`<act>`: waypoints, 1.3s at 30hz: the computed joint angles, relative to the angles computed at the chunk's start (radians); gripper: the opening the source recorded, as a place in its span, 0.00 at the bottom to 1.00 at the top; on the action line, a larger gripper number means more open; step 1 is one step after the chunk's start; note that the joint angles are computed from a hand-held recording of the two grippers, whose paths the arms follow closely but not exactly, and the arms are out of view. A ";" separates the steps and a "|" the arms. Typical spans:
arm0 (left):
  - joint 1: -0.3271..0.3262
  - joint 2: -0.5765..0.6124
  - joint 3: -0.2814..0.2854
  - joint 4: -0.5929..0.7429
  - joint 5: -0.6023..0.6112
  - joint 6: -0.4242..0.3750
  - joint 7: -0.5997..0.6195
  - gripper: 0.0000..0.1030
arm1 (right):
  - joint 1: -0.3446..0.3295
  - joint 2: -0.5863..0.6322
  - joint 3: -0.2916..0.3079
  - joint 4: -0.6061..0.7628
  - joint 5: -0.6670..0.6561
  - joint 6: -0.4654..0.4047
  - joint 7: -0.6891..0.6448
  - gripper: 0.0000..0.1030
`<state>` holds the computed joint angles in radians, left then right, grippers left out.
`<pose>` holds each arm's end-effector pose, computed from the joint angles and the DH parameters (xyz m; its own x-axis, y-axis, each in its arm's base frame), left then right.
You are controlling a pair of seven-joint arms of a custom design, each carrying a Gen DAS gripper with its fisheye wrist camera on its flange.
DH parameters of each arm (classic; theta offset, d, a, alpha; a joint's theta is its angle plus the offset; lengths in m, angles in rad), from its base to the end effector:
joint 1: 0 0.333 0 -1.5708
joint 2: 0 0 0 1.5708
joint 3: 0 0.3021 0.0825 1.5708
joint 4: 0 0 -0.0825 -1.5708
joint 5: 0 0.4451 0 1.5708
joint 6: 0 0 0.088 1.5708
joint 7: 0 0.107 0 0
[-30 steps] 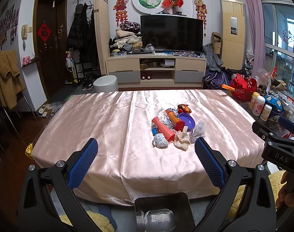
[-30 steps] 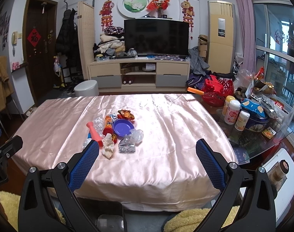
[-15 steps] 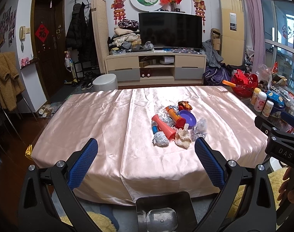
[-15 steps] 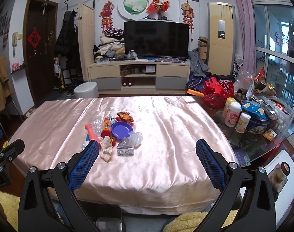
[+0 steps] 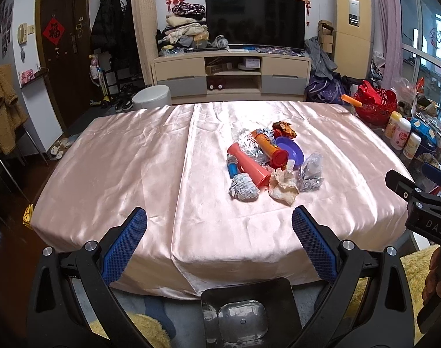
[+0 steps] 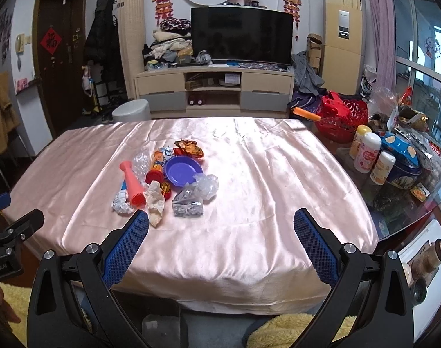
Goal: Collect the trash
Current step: 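Grasp the crumpled foil with the left tool while the right tool grasps the foil wrapper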
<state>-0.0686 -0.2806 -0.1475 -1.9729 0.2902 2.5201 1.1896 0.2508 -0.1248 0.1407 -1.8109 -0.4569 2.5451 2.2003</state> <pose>0.5704 -0.1383 0.6640 0.0095 -0.9990 -0.0426 -0.6480 0.0263 -0.7612 0.5825 0.2521 0.6683 0.0457 -0.9986 -0.0251 -0.5930 -0.0069 -0.8052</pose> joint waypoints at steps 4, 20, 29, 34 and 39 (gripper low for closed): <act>-0.004 0.049 0.010 0.030 -0.027 -0.025 0.039 0.92 | 0.012 0.052 -0.011 0.034 0.047 -0.012 -0.048 0.97; 0.009 0.272 0.019 0.201 -0.166 -0.105 0.173 0.70 | 0.059 0.284 -0.074 0.208 0.348 -0.040 -0.262 0.70; 0.015 0.389 0.005 0.323 -0.241 -0.133 0.238 0.68 | 0.094 0.404 -0.106 0.340 0.386 -0.082 -0.312 0.70; 0.018 0.457 -0.004 0.400 -0.255 -0.150 0.249 0.65 | 0.098 0.446 -0.113 0.389 0.409 -0.095 -0.338 0.70; 0.019 0.518 -0.006 0.466 -0.245 -0.188 0.244 0.60 | 0.101 0.481 -0.118 0.429 0.425 -0.103 -0.353 0.70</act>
<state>-0.0501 0.2376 -0.1539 -1.5073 0.0456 2.3317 1.4335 0.3515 0.3562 0.0227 -1.3816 -0.0318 2.4425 1.8474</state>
